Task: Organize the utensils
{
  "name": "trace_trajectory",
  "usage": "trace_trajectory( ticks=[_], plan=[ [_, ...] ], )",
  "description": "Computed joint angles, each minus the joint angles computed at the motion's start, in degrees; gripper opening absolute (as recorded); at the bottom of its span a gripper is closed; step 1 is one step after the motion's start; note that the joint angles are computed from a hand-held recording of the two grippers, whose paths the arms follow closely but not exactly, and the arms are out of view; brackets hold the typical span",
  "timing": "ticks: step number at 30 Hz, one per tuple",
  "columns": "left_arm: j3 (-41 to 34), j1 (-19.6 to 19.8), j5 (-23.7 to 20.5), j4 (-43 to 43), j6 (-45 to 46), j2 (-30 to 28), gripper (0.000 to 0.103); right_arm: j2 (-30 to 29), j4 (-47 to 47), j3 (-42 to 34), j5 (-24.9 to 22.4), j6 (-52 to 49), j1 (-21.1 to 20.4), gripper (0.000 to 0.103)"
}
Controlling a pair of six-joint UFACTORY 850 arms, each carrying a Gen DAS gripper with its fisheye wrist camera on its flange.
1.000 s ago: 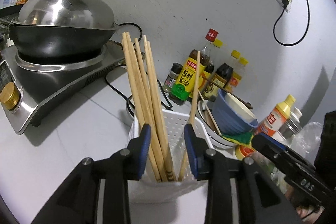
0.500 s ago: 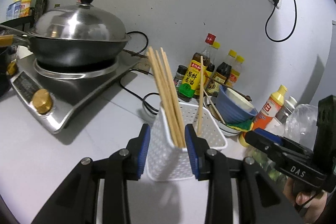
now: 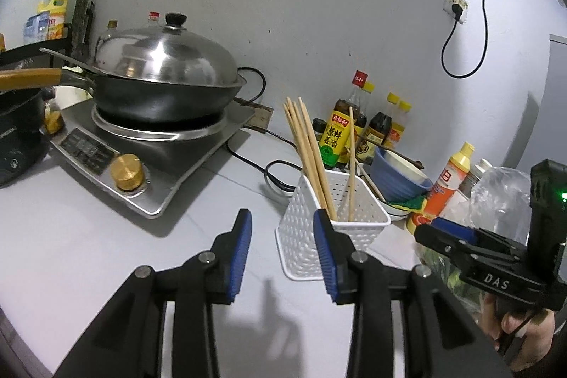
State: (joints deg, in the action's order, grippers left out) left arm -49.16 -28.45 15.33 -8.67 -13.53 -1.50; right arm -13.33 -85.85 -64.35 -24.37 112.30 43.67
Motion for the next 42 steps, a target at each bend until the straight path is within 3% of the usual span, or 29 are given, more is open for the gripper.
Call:
trace_trajectory(
  ticks=[8, 26, 42],
  plan=[
    [5.1, 1.3, 1.3, 1.1, 0.9, 6.2, 0.047, 0.4, 4.0, -0.3, -3.8, -3.0, 3.8, 0.049],
    [13.9, 4.3, 0.1, 6.7, -1.5, 20.6, 0.073, 3.6, 5.3, 0.9, -12.7, -1.6, 12.0, 0.062],
    [16.3, 3.2, -3.7, -1.3, 12.2, 30.8, 0.074, 8.3, 5.0, 2.3, -22.2, -1.7, 18.4, 0.066]
  ],
)
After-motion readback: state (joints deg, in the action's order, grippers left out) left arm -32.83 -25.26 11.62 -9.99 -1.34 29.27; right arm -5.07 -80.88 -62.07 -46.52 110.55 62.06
